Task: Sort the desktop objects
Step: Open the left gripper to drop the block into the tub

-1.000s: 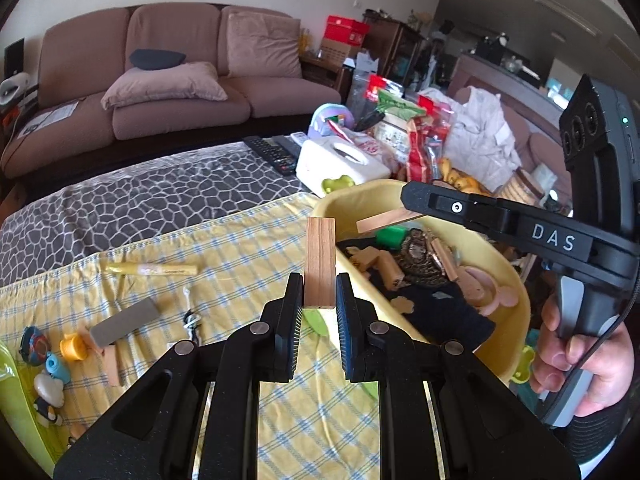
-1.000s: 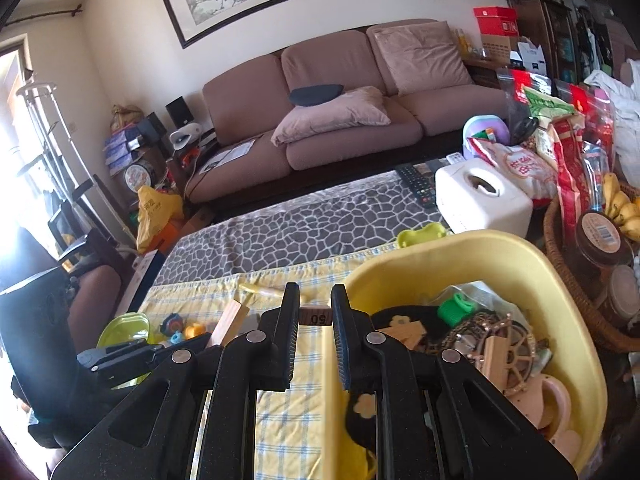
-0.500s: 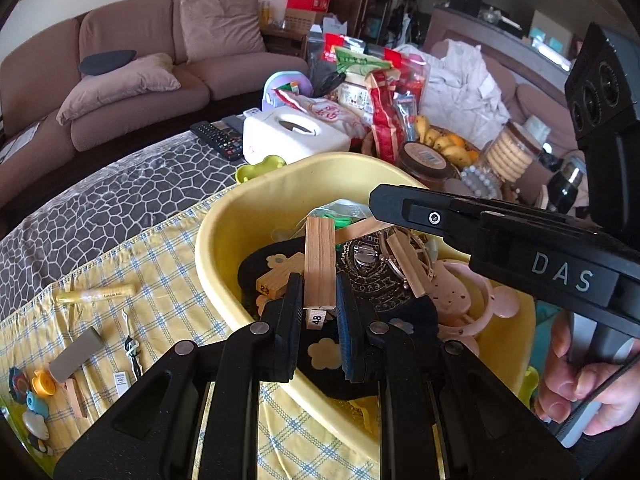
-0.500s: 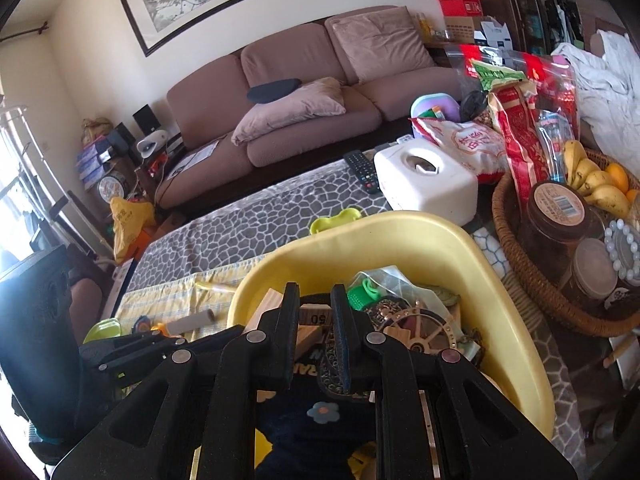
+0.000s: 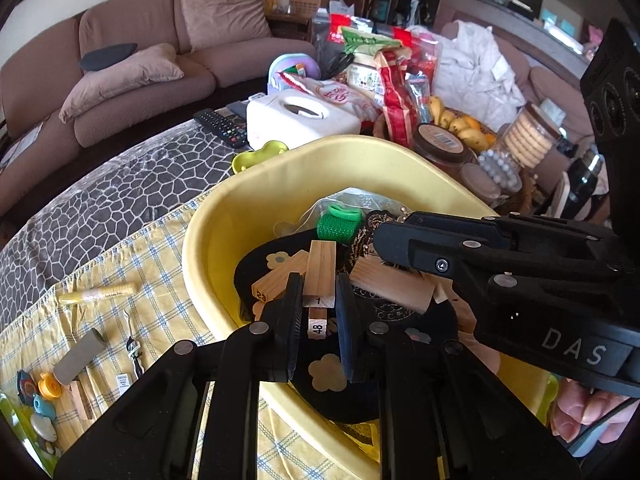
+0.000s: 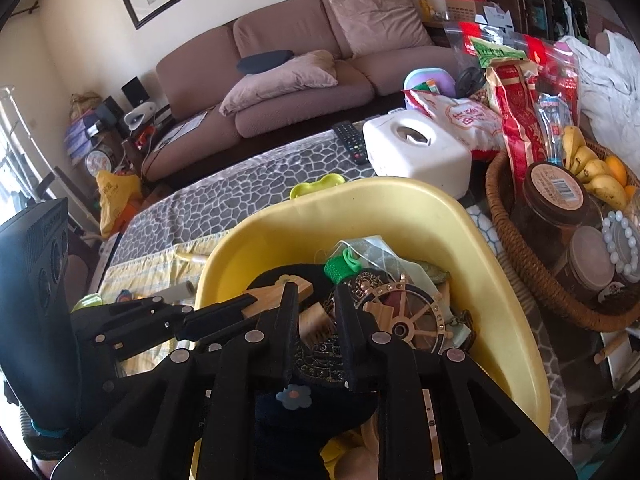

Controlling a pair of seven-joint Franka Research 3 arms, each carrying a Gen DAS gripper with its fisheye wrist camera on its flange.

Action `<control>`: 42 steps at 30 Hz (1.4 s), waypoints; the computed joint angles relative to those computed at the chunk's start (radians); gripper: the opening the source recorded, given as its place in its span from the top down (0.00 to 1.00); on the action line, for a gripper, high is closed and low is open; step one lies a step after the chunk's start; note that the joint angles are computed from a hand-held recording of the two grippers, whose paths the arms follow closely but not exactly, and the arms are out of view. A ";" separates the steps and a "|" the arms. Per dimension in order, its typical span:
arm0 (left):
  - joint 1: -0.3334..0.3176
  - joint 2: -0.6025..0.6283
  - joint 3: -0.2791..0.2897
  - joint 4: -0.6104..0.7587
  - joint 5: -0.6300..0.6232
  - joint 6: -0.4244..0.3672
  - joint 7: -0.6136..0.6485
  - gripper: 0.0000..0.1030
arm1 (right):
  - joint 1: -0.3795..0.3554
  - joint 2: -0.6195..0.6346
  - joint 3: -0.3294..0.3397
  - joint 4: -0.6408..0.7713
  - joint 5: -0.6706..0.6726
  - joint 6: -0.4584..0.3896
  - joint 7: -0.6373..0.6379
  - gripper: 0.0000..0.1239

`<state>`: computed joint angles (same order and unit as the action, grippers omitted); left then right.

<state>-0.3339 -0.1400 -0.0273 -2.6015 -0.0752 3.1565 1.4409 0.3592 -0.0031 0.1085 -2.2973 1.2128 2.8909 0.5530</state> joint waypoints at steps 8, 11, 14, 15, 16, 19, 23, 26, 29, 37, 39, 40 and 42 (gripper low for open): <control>-0.222 -0.071 0.222 -0.068 -0.129 0.063 0.077 0.54 | -0.006 -0.044 -0.016 -0.004 0.153 -0.009 -0.103 0.63; -0.182 -0.100 0.203 -0.092 -0.085 0.062 0.038 0.54 | -0.001 -0.050 -0.016 -0.002 0.161 0.001 -0.108 0.62; -0.154 -0.128 0.193 -0.118 -0.046 0.071 0.001 0.54 | 0.004 -0.042 -0.012 0.003 0.133 0.016 -0.082 0.58; -0.143 -0.139 0.189 -0.128 -0.034 0.076 -0.013 0.54 | 0.007 -0.040 -0.011 0.003 0.126 0.021 -0.076 0.56; -0.120 -0.149 0.174 -0.138 -0.021 0.080 -0.030 0.53 | 0.009 -0.039 -0.009 0.004 0.123 0.025 -0.075 0.54; 0.026 -0.177 0.051 -0.166 0.022 0.089 -0.097 0.38 | 0.017 -0.038 -0.003 0.001 0.115 0.043 -0.075 0.51; 0.114 -0.226 0.006 -0.207 0.063 0.105 -0.162 0.18 | 0.030 -0.039 0.002 -0.002 0.112 0.057 -0.081 0.40; 0.136 -0.263 0.024 -0.240 0.088 0.124 -0.198 0.00 | 0.039 -0.034 0.008 0.000 0.096 0.068 -0.072 0.34; 0.169 -0.293 0.030 -0.265 0.118 0.126 -0.230 0.00 | 0.048 -0.028 0.013 0.003 0.083 0.076 -0.065 0.28; 0.279 -0.369 -0.004 -0.323 0.214 0.102 -0.303 0.00 | 0.083 -0.018 0.038 0.012 0.088 0.113 -0.091 0.17; 0.300 -0.394 -0.008 -0.342 0.234 0.096 -0.314 0.00 | 0.093 -0.013 0.045 0.014 0.068 0.122 -0.079 0.17; 0.308 -0.405 -0.007 -0.350 0.242 0.092 -0.318 0.00 | 0.099 -0.012 0.050 0.014 0.053 0.129 -0.066 0.17; 0.319 -0.429 0.001 -0.368 0.256 0.084 -0.321 0.00 | 0.110 -0.009 0.057 0.013 0.040 0.137 -0.059 0.17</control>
<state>-0.0153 -0.5688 -0.0262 -2.9696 0.1811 3.2405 1.1197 0.4692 -0.0117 0.1654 -2.2841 1.2528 3.0279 0.4938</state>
